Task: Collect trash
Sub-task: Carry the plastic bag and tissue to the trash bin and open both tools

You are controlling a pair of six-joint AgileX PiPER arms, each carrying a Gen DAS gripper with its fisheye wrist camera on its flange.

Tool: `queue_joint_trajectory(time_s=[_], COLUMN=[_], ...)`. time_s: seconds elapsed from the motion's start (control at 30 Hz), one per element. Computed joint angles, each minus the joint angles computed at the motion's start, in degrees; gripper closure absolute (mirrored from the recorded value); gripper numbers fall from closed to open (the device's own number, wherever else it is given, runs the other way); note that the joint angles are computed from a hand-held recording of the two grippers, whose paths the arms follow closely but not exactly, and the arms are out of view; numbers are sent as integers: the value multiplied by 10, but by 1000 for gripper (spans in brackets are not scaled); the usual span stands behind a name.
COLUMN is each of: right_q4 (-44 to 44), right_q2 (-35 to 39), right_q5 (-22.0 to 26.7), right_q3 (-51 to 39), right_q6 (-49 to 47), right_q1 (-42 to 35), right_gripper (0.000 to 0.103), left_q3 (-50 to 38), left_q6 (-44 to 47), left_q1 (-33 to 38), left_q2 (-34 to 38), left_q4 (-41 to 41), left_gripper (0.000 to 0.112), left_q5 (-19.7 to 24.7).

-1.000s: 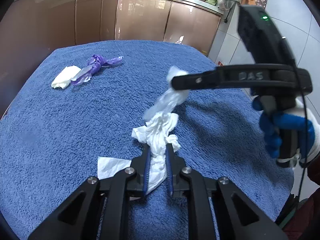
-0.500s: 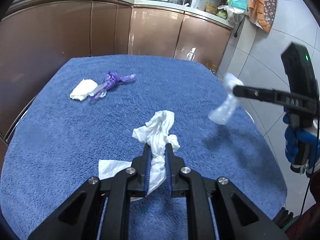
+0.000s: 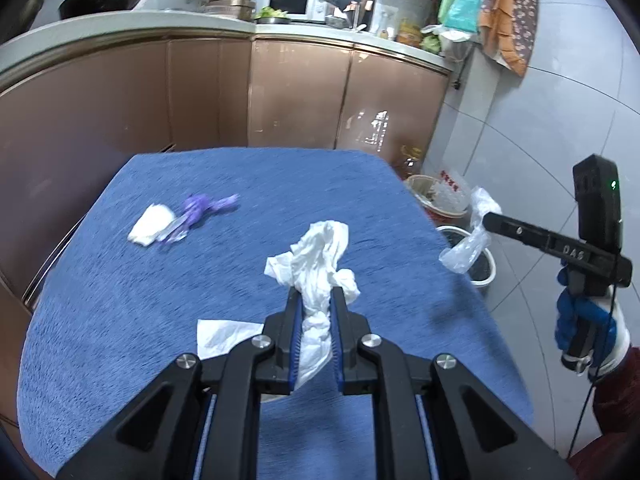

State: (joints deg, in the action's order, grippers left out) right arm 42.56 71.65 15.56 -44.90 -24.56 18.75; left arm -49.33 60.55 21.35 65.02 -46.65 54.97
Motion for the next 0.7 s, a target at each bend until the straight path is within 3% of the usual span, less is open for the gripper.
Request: queue_joint_trajectory(time_s=[0.17, 0.27, 0.43, 0.7], right_q4=[181, 219, 224, 285], right_q2=[-64, -88, -123, -73], right_q5=[56, 83, 118, 133], right_q3=[61, 81, 107, 107], right_q6=[-197, -252, -303, -430], right_q1=[-124, -191, -314, -478], right_gripper=[73, 73, 73, 73], left_q3=[-27, -54, -134, -354], left_q6=[-127, -225, -382, -499], left_q1=[-141, -253, -433, -589], left_q2=[-11, 5, 83, 288], left_q4=[58, 110, 214, 302], left_gripper=[100, 100, 100, 100], left_q5=[-43, -81, -132, -125])
